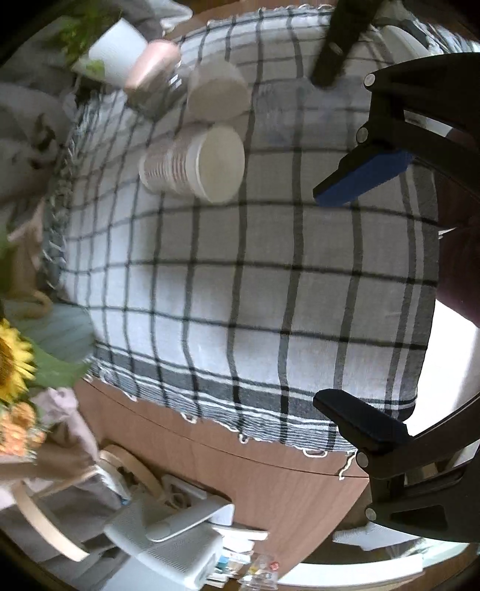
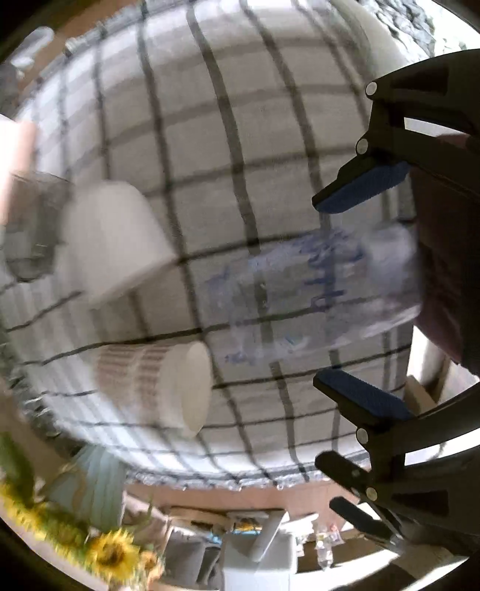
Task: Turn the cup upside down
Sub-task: 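Turn the held jar and lower it beside the paper cups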
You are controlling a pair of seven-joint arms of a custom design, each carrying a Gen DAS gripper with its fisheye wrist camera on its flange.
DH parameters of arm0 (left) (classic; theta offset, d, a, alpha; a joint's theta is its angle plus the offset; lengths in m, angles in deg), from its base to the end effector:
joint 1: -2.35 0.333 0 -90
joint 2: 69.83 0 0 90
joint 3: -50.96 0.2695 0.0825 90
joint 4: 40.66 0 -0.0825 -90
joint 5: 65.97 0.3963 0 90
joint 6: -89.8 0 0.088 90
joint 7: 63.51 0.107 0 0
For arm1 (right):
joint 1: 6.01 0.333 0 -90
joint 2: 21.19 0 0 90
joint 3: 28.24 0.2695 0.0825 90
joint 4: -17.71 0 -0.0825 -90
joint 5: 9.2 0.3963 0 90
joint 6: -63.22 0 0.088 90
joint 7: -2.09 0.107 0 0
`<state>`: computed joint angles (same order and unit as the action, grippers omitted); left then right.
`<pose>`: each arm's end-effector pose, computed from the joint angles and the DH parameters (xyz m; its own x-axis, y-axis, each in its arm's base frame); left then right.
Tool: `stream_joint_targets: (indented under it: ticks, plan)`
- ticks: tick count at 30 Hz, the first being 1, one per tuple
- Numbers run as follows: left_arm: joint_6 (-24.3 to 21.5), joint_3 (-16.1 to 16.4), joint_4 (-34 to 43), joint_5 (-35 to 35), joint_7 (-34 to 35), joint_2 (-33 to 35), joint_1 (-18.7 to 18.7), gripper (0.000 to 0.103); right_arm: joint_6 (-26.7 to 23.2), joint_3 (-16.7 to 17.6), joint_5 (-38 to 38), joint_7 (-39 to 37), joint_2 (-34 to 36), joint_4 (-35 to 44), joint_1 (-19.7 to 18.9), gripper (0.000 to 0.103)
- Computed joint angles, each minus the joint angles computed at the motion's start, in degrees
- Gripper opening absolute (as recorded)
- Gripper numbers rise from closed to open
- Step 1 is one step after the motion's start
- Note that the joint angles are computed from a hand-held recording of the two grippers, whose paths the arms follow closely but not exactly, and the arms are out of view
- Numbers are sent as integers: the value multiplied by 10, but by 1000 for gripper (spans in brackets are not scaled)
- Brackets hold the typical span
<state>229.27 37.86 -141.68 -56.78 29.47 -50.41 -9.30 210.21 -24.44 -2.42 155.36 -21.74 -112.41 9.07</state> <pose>0.6119 -0.2699 0.3630 -0.5198 -0.8505 -0.0808 -0.7913 0.5149 -0.3298 0.5247 0.1775 0.3386 -0.7192 -0.6247 -0.3040 -0.6423 0.7647 -0.0519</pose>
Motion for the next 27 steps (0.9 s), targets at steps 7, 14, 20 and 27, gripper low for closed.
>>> stream_joint_targets:
  ticks: [7, 14, 20, 27]
  plan:
    - [7, -31, -72, -68, 56, -61, 0, 101, -72, 22, -162, 98, -113, -50, -26, 90]
    - [5, -47, -110, -148, 95, -85, -21, 101, -73, 19, -124, 52, -174, -122, -43, 90]
    - [5, -48, -118, -156, 68, -74, -43, 98, -66, 20, -95, 14, -223, -181, -66, 90]
    - [4, -44, -105, -126, 15, -41, -57, 86, -65, 22, -69, -9, -254, -224, -86, 90]
